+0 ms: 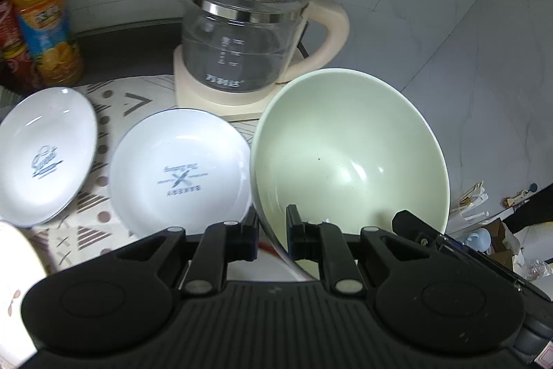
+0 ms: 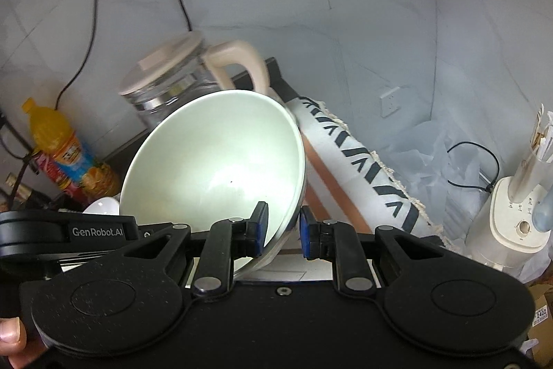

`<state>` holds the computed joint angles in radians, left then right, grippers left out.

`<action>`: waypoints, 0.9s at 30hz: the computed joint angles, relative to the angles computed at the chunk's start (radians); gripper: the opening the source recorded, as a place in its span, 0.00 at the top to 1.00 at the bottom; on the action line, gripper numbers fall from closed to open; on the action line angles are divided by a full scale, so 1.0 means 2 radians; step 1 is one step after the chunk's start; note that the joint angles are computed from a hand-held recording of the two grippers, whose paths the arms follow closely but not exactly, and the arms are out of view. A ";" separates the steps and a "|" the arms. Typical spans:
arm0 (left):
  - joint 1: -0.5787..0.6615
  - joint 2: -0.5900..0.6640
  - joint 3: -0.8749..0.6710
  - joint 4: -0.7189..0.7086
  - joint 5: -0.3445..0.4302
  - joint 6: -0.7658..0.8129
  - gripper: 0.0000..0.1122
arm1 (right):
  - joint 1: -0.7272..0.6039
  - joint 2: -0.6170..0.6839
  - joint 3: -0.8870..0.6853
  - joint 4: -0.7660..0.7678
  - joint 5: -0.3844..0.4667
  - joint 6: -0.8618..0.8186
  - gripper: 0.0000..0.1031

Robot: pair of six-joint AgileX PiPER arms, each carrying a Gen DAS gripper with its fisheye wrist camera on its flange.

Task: Organize plates and bowls
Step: 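Carry the small pale green bowl and lower it into the bowl stack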

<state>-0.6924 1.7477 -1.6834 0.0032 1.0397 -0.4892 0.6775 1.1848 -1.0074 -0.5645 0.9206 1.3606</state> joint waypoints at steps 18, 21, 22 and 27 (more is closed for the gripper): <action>0.008 -0.150 0.177 0.024 -0.019 -0.031 0.87 | 0.175 0.002 -0.005 -0.072 0.076 0.135 0.81; 0.011 -0.168 0.203 0.023 -0.022 -0.033 0.87 | 0.199 0.005 -0.002 -0.076 0.082 0.159 0.81; 0.012 -0.174 0.211 0.023 -0.022 -0.034 0.87 | 0.206 0.006 -0.001 -0.077 0.084 0.165 0.81; 0.016 -0.194 0.245 0.017 -0.025 -0.036 0.87 | 0.239 0.014 0.006 -0.080 0.091 0.193 0.81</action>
